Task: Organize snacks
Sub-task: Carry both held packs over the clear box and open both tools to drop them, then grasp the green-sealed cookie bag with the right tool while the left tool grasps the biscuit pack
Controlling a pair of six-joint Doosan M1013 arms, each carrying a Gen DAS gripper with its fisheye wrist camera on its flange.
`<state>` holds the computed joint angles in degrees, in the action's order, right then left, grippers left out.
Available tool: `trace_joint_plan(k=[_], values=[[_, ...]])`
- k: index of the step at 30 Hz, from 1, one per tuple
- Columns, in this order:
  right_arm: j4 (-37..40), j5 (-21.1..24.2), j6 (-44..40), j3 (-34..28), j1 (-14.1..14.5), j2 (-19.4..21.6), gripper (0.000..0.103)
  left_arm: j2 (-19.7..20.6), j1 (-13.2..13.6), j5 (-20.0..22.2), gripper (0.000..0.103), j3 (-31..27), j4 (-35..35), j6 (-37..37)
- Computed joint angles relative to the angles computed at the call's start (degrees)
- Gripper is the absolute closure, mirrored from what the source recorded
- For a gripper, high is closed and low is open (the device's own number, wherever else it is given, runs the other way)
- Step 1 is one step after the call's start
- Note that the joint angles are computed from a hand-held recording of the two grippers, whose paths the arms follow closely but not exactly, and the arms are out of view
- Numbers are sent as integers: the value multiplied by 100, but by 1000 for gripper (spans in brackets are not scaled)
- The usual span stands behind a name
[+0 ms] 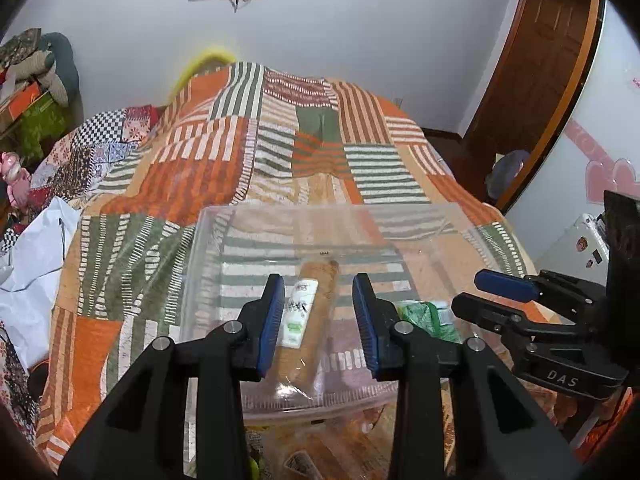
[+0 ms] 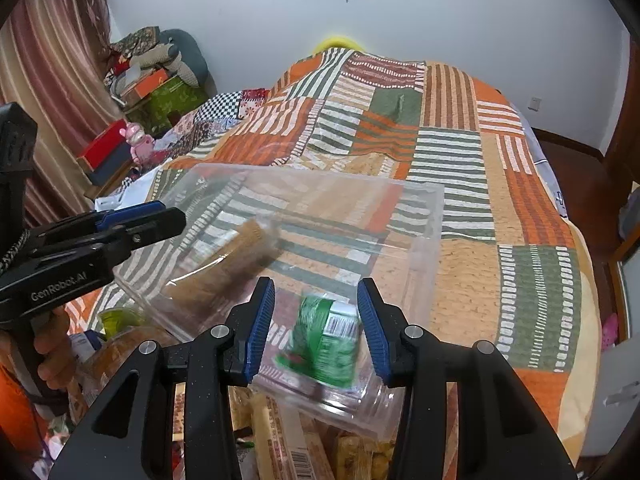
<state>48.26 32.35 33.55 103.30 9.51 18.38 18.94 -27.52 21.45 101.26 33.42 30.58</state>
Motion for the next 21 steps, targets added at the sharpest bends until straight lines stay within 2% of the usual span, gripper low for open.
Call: trace_joint_plan(k=[8,13,21], values=[[441,-136,-409,212,-67,-246,62,-262,-119,14,67,194,617,-553],[929,-301,-941,423,-85,-492,59,-490,-192,17,64,375,959,-950],[1735,-307,-1784,784,-149,-862,57,-931,-416,259,41,805,1970,-1966]])
